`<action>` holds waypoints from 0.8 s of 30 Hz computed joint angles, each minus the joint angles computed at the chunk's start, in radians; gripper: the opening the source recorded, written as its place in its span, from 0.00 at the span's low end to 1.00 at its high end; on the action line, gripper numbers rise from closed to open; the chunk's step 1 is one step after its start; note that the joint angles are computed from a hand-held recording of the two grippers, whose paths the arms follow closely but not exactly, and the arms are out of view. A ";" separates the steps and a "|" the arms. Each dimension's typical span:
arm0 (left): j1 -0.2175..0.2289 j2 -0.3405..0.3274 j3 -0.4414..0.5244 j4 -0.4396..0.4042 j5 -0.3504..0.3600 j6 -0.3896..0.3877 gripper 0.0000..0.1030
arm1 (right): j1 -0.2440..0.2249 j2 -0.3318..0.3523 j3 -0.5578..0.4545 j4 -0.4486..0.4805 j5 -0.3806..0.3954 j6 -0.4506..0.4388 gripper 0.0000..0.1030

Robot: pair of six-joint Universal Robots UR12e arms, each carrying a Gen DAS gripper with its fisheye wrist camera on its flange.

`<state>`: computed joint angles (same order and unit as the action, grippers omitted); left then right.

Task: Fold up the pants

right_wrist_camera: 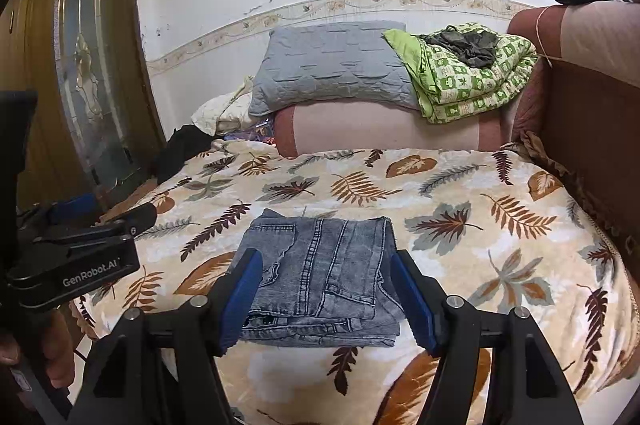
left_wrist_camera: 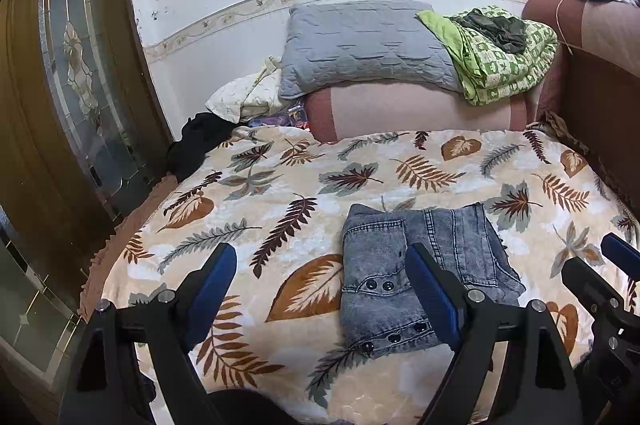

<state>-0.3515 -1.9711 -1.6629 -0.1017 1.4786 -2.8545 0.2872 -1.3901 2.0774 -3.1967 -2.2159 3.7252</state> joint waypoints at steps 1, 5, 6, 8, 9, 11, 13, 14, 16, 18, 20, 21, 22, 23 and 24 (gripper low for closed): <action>0.000 0.000 0.000 0.000 0.001 0.000 0.84 | -0.001 -0.001 0.000 0.003 0.002 0.001 0.68; -0.001 0.000 0.000 -0.001 0.001 0.001 0.84 | -0.003 -0.003 0.001 0.007 0.012 0.009 0.68; -0.001 -0.001 0.000 -0.001 0.001 0.003 0.84 | -0.003 -0.003 0.000 0.009 0.014 0.009 0.68; -0.001 0.000 -0.001 -0.001 -0.001 0.007 0.84 | -0.003 -0.003 0.000 0.008 0.012 0.004 0.68; -0.002 0.000 -0.001 0.000 -0.001 0.007 0.84 | -0.003 -0.002 -0.001 0.008 0.012 0.003 0.68; -0.002 -0.001 -0.001 0.003 0.000 0.007 0.84 | -0.005 -0.003 -0.001 0.012 0.018 0.005 0.68; -0.001 0.000 -0.002 0.004 -0.003 0.006 0.84 | -0.007 -0.004 -0.001 0.012 0.023 0.009 0.68; -0.001 0.000 -0.002 0.005 -0.003 0.004 0.84 | -0.008 -0.005 0.000 0.012 0.024 0.009 0.68; -0.001 0.001 -0.002 0.004 -0.002 0.005 0.84 | -0.009 -0.006 0.000 0.012 0.026 0.007 0.68; -0.001 0.002 -0.003 0.002 -0.005 0.006 0.84 | -0.010 -0.005 0.000 0.010 0.025 0.005 0.68; 0.000 0.003 -0.004 -0.001 -0.010 0.011 0.84 | -0.010 -0.004 -0.001 0.007 0.026 -0.001 0.68; 0.000 0.004 -0.005 -0.002 -0.012 0.014 0.84 | -0.010 -0.003 -0.002 0.008 0.024 -0.004 0.68; 0.001 0.005 -0.006 -0.003 -0.015 0.016 0.84 | -0.009 -0.003 -0.002 0.008 0.023 -0.006 0.68; 0.001 0.006 -0.007 -0.002 -0.018 0.016 0.84 | -0.009 -0.002 -0.003 0.009 0.023 -0.007 0.68; 0.003 0.006 -0.007 0.000 -0.021 0.017 0.84 | -0.009 -0.002 -0.003 0.009 0.025 -0.008 0.68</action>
<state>-0.3490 -1.9654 -1.6700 -0.1018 1.4573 -2.8374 0.2778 -1.3923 2.0740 -3.1876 -2.1911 3.7167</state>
